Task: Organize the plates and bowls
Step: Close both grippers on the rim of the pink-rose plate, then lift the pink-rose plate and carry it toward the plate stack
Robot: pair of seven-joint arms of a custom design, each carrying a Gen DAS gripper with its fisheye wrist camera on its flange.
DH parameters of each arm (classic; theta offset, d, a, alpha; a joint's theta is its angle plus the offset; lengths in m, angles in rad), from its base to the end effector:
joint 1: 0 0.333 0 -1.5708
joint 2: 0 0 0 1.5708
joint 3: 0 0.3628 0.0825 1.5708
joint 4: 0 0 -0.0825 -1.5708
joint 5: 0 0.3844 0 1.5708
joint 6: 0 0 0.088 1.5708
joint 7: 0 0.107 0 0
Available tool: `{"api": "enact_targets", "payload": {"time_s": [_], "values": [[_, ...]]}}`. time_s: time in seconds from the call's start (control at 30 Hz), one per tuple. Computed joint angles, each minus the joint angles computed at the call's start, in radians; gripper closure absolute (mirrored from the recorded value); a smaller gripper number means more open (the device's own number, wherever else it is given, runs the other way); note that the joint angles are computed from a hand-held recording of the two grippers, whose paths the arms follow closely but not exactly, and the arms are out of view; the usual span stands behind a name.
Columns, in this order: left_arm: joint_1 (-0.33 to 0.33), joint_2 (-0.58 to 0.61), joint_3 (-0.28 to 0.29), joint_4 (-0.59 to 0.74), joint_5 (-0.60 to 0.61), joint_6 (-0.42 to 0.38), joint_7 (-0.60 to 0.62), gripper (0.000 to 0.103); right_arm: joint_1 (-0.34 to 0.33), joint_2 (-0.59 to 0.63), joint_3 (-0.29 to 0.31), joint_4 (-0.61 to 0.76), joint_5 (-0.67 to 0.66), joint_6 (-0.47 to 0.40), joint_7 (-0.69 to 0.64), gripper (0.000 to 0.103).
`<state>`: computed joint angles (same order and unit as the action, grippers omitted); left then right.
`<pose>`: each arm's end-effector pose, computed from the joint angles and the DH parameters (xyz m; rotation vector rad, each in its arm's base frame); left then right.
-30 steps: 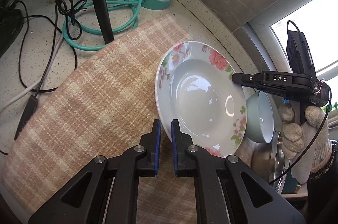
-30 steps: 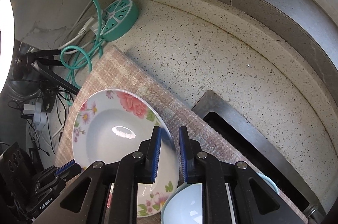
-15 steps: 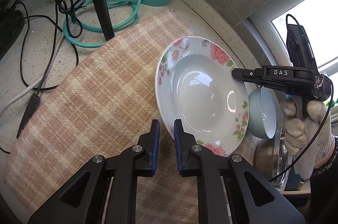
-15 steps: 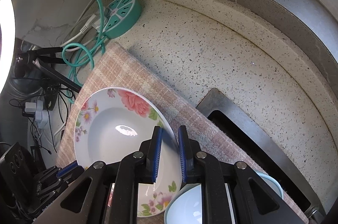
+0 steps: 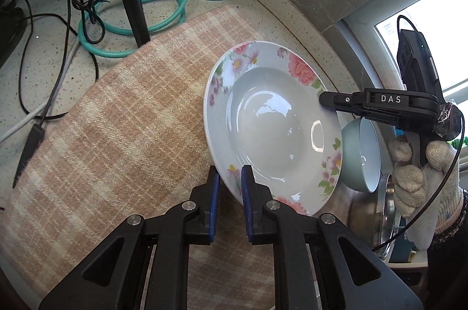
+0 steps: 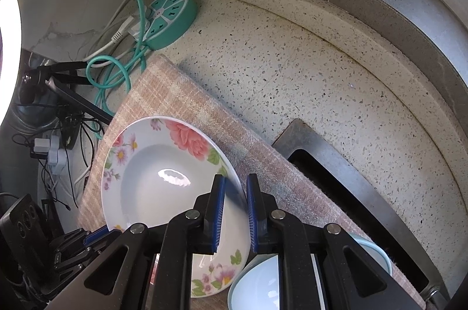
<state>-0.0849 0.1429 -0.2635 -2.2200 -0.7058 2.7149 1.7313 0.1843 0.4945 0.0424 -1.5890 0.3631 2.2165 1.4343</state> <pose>0.5497 -0.1711 0.3905 2.1601 -1.9557 0.7880 0.7028 0.1687 0.4045 -2.1426 1.8323 0.2145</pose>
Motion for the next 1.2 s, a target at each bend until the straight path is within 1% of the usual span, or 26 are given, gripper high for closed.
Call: {"api": "enact_targets", "payload": {"time_s": [0.1, 0.17, 0.23, 0.3, 0.37, 0.53, 0.7, 1.0, 1.2], "values": [[0.006, 0.0, 0.003, 0.005, -0.005, -0.014, 0.005, 0.09, 0.001, -0.001, 0.001, -0.002, -0.003, 0.003, -0.007, 0.09], [0.001, -0.003, 0.01, -0.001, 0.018, 0.011, -0.021, 0.09, -0.003, 0.002, 0.002, 0.002, 0.004, -0.003, -0.009, 0.09], [0.008, -0.009, 0.01, -0.003, 0.014, 0.007, -0.016, 0.09, -0.006, 0.005, 0.003, 0.007, 0.009, -0.009, -0.013, 0.09], [0.002, -0.011, 0.013, -0.004, 0.044, 0.013, -0.022, 0.092, -0.004, 0.005, 0.002, 0.007, 0.008, -0.006, -0.011, 0.09], [-0.005, -0.014, 0.014, -0.008, 0.074, 0.025, -0.044, 0.092, 0.0, 0.003, -0.001, 0.004, 0.002, -0.003, -0.005, 0.09], [-0.004, -0.014, 0.013, -0.009, 0.09, 0.031, -0.061, 0.092, 0.0, 0.001, 0.0, 0.002, 0.001, -0.003, -0.002, 0.09], [-0.002, -0.02, 0.02, -0.015, 0.132, 0.042, -0.09, 0.092, -0.004, 0.002, 0.004, 0.003, 0.011, -0.007, -0.009, 0.09], [0.013, -0.05, 0.029, -0.043, 0.09, 0.037, -0.046, 0.092, 0.004, -0.004, 0.008, -0.008, 0.022, -0.013, -0.001, 0.09], [0.017, -0.072, 0.051, -0.062, 0.077, 0.023, -0.011, 0.092, 0.023, -0.033, 0.013, -0.05, 0.028, 0.012, 0.02, 0.09]]}}
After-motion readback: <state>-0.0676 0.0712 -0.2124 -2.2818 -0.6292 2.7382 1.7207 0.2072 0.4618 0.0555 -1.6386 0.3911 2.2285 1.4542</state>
